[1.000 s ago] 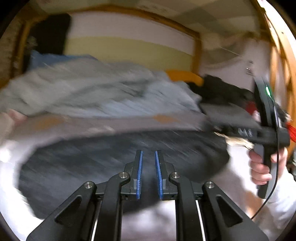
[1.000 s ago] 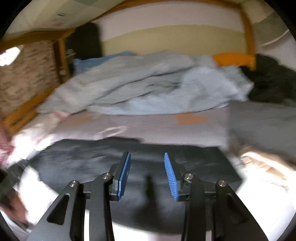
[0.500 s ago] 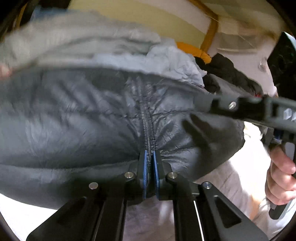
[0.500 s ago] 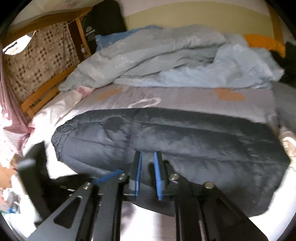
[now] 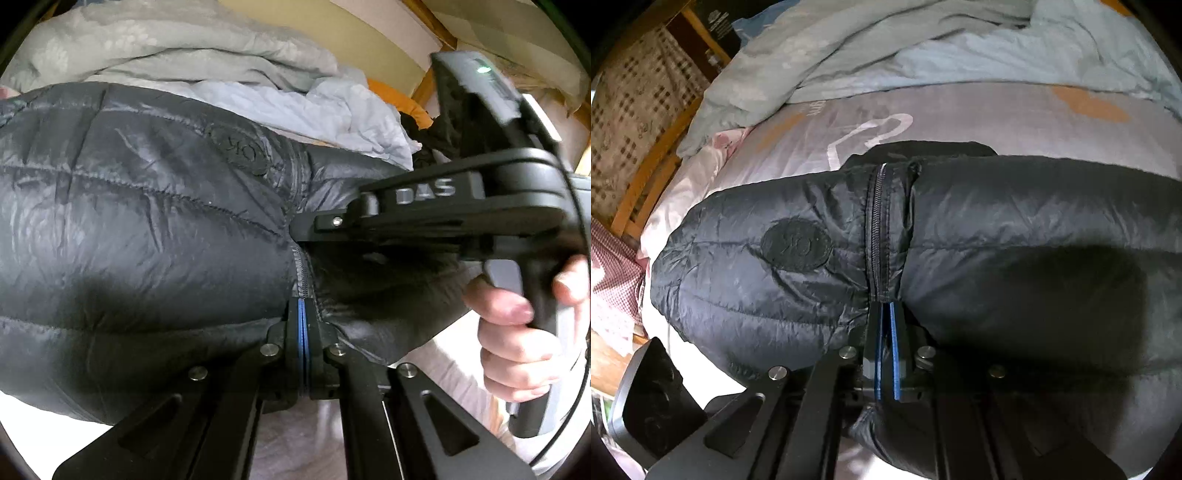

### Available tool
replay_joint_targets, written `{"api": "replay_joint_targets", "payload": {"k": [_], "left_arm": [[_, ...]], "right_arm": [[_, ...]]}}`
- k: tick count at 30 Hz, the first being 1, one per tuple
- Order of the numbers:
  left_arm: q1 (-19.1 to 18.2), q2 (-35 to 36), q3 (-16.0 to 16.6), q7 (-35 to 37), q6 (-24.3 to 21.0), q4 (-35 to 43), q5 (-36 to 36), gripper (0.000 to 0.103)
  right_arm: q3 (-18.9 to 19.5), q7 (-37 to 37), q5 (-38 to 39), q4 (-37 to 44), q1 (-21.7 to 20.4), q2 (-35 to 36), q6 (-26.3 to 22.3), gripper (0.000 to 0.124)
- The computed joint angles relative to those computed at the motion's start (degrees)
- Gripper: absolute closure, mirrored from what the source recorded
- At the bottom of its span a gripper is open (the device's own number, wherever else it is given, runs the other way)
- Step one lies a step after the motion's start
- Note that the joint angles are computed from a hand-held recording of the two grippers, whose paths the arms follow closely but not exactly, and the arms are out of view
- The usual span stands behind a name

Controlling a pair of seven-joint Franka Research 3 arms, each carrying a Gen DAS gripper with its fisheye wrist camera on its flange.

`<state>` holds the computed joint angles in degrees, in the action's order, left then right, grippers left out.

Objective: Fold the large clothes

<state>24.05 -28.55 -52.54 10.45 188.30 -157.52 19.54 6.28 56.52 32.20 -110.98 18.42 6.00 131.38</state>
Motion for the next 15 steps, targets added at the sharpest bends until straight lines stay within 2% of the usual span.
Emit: {"api": "replay_joint_targets", "payload": {"k": [3,7,10,12,15], "left_arm": [[-1.0,0.1,0.7,-0.4,-1.4,0.1,0.3,0.1],[-2.1,-0.1,1.6,-1.3,-1.1,-0.4,0.9,0.1],[-1.6,-0.8,0.9,-1.7,-1.9,-0.2,1.5,0.1],[0.0,0.1,0.1,-1.8,-1.7,0.8,2.3,0.1],[0.4,0.9,0.2,-2.2,-0.7,0.7,2.4,0.1]], "right_arm": [[0.1,1.9,-0.6,2.1,0.2,2.9,-0.1,0.124],[0.2,3.1,-1.1,2.1,0.2,2.9,0.7,0.124],[0.3,1.6,1.5,2.1,-0.7,1.1,-3.7,0.124],[0.3,2.1,-0.6,1.0,0.0,0.0,-2.9,0.124],[0.3,3.0,-2.0,1.5,0.5,1.3,-2.4,0.124]]}}
